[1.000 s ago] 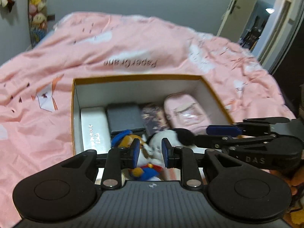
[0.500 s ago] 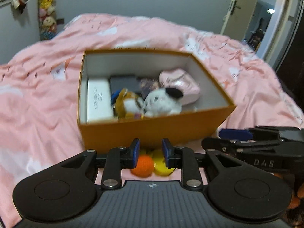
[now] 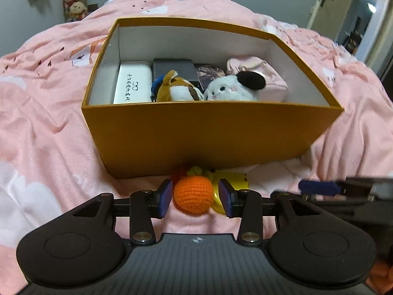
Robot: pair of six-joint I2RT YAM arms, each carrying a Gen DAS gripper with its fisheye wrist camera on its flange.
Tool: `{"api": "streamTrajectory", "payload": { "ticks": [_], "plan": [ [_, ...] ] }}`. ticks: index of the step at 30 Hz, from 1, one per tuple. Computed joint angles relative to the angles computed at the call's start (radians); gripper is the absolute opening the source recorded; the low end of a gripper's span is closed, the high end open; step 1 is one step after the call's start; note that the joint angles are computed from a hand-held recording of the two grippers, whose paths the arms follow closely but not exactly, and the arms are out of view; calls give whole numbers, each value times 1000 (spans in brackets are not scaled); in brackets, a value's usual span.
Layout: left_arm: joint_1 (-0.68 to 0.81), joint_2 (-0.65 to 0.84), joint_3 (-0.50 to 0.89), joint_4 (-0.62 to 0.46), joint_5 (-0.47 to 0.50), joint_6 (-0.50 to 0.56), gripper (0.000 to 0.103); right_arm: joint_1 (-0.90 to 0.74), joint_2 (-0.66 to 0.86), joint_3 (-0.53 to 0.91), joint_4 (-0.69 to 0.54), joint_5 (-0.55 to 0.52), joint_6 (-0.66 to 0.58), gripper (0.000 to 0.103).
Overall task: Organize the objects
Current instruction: 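Withdraw both tools toward the orange fruit and yellow object beside the shoebox, then grasp the orange knitted fruit with the left tool while the right tool grasps the yellow object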
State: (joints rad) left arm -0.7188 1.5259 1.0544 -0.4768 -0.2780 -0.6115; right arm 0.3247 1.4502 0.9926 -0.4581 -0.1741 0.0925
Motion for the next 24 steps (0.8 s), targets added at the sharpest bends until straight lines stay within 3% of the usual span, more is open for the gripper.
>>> {"api": "streamTrajectory", "payload": {
  "ticks": [14,19,24],
  "plan": [
    [53,61,-17,47,81,-44,46,36,76,5,46,-46,-40,50],
    [45,7,-34,-2,29,-80,46,37,101,34,40,-108,-6,50],
    [83,-9,-43,-50,59,-122,47,62,164,86,25,-113,31,50]
  ]
}}
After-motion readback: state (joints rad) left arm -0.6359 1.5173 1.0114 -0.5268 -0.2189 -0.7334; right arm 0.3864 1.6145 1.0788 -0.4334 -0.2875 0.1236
